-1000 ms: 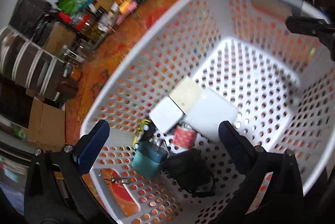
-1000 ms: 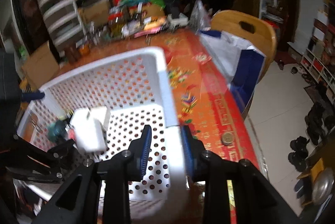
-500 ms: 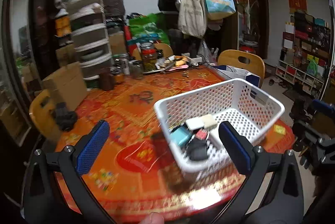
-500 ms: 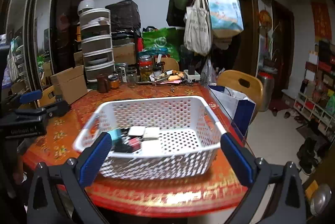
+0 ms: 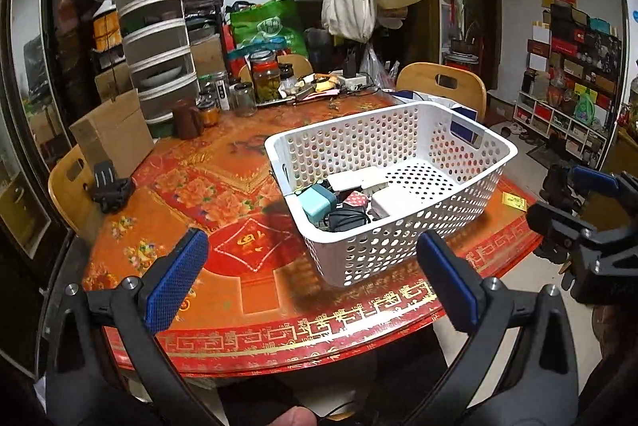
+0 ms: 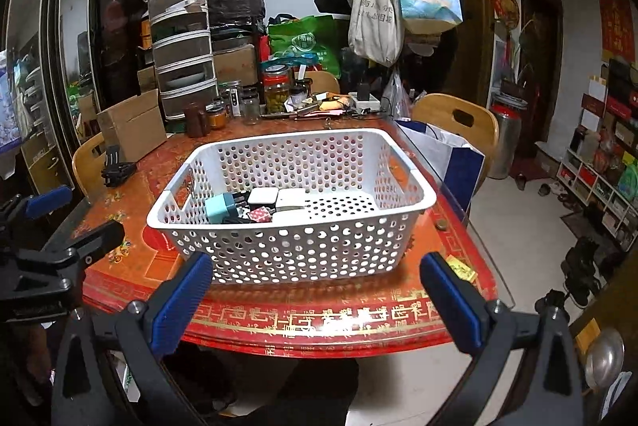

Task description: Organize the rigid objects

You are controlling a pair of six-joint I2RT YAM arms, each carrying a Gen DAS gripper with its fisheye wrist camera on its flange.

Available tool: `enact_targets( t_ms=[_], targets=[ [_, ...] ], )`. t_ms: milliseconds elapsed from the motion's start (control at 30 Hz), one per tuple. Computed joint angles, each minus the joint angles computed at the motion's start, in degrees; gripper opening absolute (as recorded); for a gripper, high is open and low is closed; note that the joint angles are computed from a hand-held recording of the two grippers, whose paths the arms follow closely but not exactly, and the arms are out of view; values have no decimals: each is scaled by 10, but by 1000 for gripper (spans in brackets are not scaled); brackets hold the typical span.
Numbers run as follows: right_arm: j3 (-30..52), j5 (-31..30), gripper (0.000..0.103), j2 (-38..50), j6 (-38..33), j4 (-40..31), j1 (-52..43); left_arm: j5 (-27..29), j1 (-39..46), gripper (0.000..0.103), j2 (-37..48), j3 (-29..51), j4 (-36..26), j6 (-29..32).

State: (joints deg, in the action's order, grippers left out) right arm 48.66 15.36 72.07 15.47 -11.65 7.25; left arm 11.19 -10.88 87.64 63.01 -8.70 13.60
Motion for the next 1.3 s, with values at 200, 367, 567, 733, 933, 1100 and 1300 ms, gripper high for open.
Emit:
enact_targets(
  t_ms=[200,367,567,733,933,1100,1300],
  targets=[
    [0,-4,103,7,-12,4,8,0,2,103,17,16,5,-12],
    [1,-2,103,4,-11,5,12,-4,-1,103,20,19,3,-15],
    [4,-1,103,2,-13,1,10,-6,-7,103,30,27,0,-21],
    [3,-6,103,3,-16,3,9,-10,-11,103,33,30,0,-25],
    [3,-5,103,3,-17,3,11,-12,-12,103,34,29,1,-26],
    [4,-4,103,4,-19,2,12,-11,-14,103,34,25,5,-24],
    [4,-1,103,5,-21,5,15,-13,-19,103,35,14,15,-23]
  ],
)
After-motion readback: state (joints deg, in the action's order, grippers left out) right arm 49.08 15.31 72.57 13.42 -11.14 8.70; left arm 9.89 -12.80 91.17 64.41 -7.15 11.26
